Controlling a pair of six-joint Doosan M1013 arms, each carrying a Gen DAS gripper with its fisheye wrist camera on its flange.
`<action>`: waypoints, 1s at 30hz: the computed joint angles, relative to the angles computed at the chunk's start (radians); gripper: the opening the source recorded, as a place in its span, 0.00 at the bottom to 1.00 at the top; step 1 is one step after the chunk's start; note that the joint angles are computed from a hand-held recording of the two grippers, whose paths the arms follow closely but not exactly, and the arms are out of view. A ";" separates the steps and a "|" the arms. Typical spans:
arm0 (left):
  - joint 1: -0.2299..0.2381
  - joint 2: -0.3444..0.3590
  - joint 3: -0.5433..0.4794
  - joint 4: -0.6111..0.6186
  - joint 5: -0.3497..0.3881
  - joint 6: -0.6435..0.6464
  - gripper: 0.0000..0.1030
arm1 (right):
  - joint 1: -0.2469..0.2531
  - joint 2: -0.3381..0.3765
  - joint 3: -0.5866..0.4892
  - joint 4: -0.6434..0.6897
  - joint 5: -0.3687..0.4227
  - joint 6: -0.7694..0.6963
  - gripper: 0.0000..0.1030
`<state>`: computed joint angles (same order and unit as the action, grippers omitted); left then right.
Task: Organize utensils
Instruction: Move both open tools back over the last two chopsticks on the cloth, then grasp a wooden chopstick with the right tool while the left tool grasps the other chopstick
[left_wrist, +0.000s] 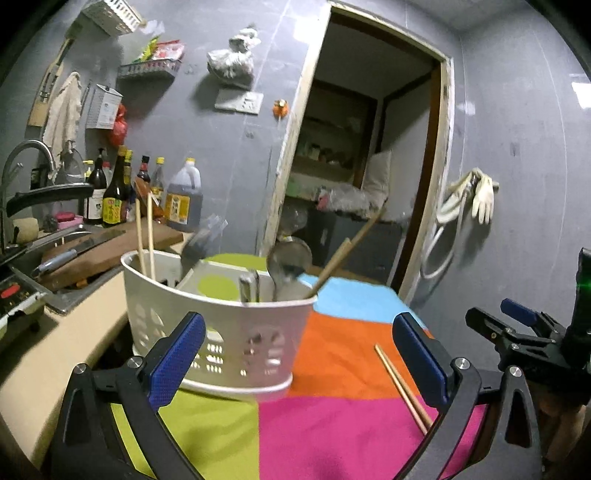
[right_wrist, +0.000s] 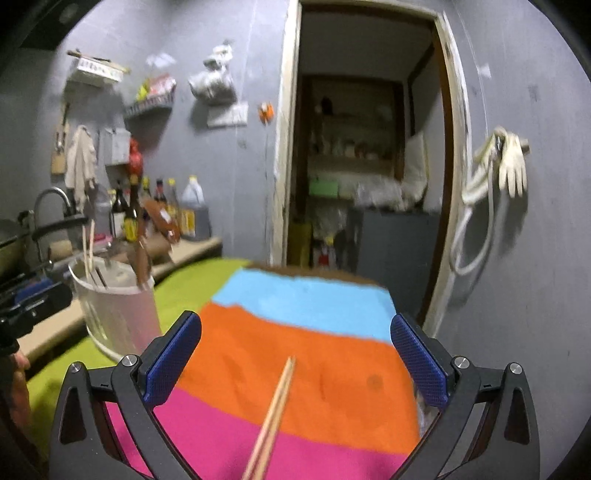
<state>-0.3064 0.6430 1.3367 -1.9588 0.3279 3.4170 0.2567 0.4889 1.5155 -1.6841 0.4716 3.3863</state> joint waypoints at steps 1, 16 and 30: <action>-0.003 0.003 -0.001 0.013 -0.004 -0.011 0.97 | -0.003 0.000 0.005 0.028 -0.002 -0.014 1.00; -0.036 0.068 -0.105 0.735 -0.004 -0.678 0.97 | -0.034 0.063 -0.082 0.756 0.077 -0.721 1.00; -0.051 0.132 -0.229 1.306 0.128 -1.226 0.97 | -0.062 0.114 -0.158 1.086 0.177 -1.090 1.00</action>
<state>-0.3577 0.7746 1.1078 -0.6532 0.4561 2.1913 0.1950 0.6031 1.3575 -0.5983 0.6481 2.2965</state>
